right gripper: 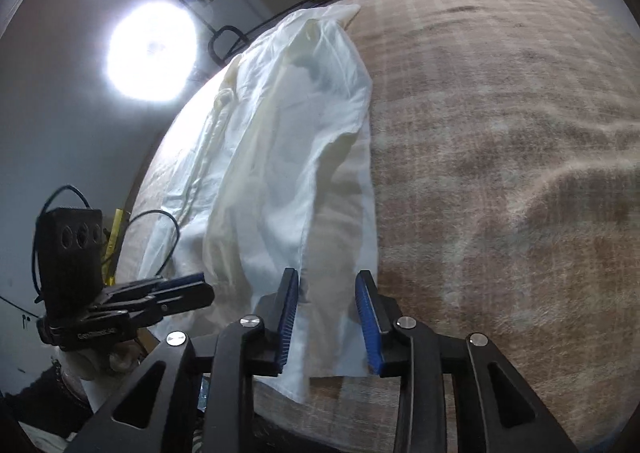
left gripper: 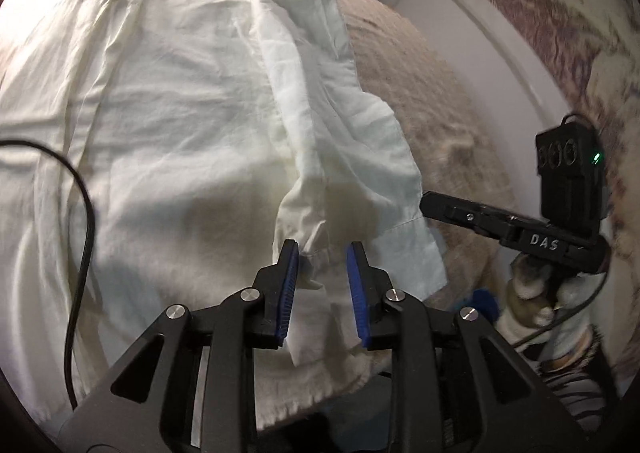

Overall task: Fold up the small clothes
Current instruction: 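Grasp the sleeve edge with the left tool and tuck it inward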

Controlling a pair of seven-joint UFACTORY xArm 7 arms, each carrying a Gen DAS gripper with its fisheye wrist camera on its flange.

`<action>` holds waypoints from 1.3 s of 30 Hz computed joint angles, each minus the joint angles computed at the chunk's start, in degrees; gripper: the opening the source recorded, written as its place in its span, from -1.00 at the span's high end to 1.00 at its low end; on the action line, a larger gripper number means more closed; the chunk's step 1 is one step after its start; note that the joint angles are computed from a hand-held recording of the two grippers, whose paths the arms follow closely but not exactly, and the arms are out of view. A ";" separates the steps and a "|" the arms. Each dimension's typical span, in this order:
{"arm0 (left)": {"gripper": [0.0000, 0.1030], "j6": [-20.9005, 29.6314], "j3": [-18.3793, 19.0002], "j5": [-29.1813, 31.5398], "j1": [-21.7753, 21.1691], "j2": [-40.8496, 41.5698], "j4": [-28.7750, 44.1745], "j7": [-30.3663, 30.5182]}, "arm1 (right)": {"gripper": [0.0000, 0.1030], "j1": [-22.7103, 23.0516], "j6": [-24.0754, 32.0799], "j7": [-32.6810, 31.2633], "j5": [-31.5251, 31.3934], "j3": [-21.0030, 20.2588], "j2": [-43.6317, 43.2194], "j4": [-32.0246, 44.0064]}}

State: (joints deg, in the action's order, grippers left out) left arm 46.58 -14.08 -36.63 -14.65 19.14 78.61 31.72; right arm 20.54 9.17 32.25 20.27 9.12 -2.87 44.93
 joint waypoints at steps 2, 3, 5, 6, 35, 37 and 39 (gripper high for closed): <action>0.94 0.40 0.18 1.10 -0.51 0.92 1.20 -1.42 | 0.64 0.15 -0.11 -0.62 0.68 -0.04 0.25 -0.18; 0.94 1.57 -0.21 -0.11 0.03 1.45 2.01 -1.42 | 0.77 0.29 -0.34 -1.20 1.45 -0.06 0.28 -0.34; 0.95 5.46 -1.36 -5.62 2.32 2.12 3.60 -0.66 | 0.91 0.66 -0.72 -2.71 3.09 0.00 0.40 -0.46; 0.95 8.89 -2.18 -10.46 4.24 2.45 4.37 0.10 | 0.99 0.21 -0.44 -0.76 0.51 0.23 0.42 -0.42; 0.47 -14.37 -1.53 -2.59 -9.17 -8.12 -11.15 6.01 | 0.36 -14.02 -0.80 29.45 -30.58 9.90 -20.46 -11.41; 0.10 -14.56 -2.28 0.17 -10.19 -6.61 -10.34 4.72 | 0.34 -14.64 1.24 30.27 -31.06 10.25 -23.79 -12.49; 0.01 -16.83 -2.73 3.64 -11.59 -5.77 -10.40 3.17 | 0.33 -14.79 2.71 30.71 -31.01 10.03 -26.79 -13.90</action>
